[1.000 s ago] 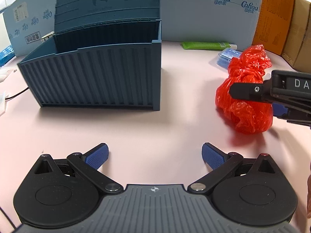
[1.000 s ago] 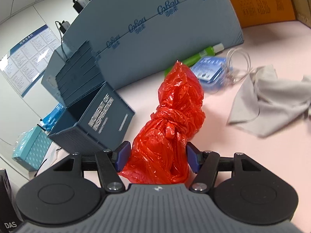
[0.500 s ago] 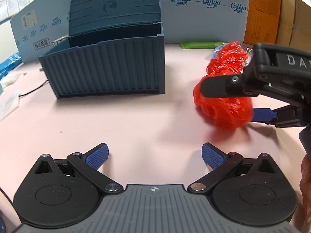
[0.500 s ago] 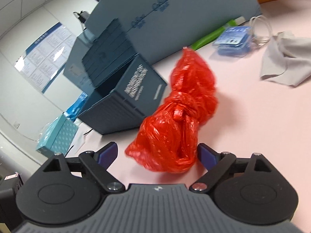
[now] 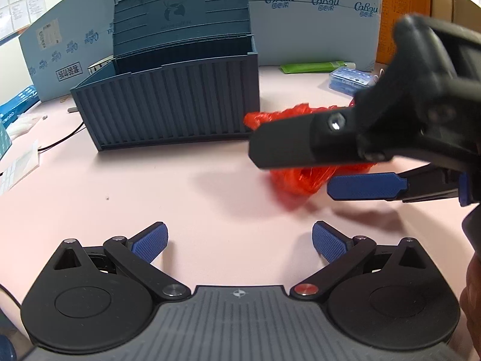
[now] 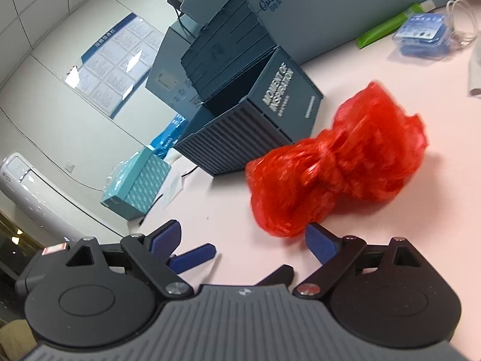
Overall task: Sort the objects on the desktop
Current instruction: 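Carry the red bag with the right gripper toward the teal box, then lower the red bag beside the teal box and open the right gripper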
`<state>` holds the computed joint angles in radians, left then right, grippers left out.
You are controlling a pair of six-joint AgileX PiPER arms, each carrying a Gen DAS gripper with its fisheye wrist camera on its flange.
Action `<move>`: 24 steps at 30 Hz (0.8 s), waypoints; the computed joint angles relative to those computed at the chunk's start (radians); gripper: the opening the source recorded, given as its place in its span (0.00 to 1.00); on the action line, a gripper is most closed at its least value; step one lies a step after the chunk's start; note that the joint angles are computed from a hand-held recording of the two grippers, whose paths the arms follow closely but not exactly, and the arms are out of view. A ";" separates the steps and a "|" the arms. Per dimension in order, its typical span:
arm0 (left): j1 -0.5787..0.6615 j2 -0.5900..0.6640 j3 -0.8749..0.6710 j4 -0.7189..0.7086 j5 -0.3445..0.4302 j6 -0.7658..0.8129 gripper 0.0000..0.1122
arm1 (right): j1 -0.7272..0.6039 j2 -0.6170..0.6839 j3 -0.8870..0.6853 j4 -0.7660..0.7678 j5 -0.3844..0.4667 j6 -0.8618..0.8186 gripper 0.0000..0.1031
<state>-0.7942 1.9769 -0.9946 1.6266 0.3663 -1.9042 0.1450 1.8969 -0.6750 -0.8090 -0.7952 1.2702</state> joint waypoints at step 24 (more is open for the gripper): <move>0.045 0.064 -0.131 -0.112 -0.121 0.122 0.92 | -0.004 -0.075 0.135 0.517 0.100 -0.324 1.00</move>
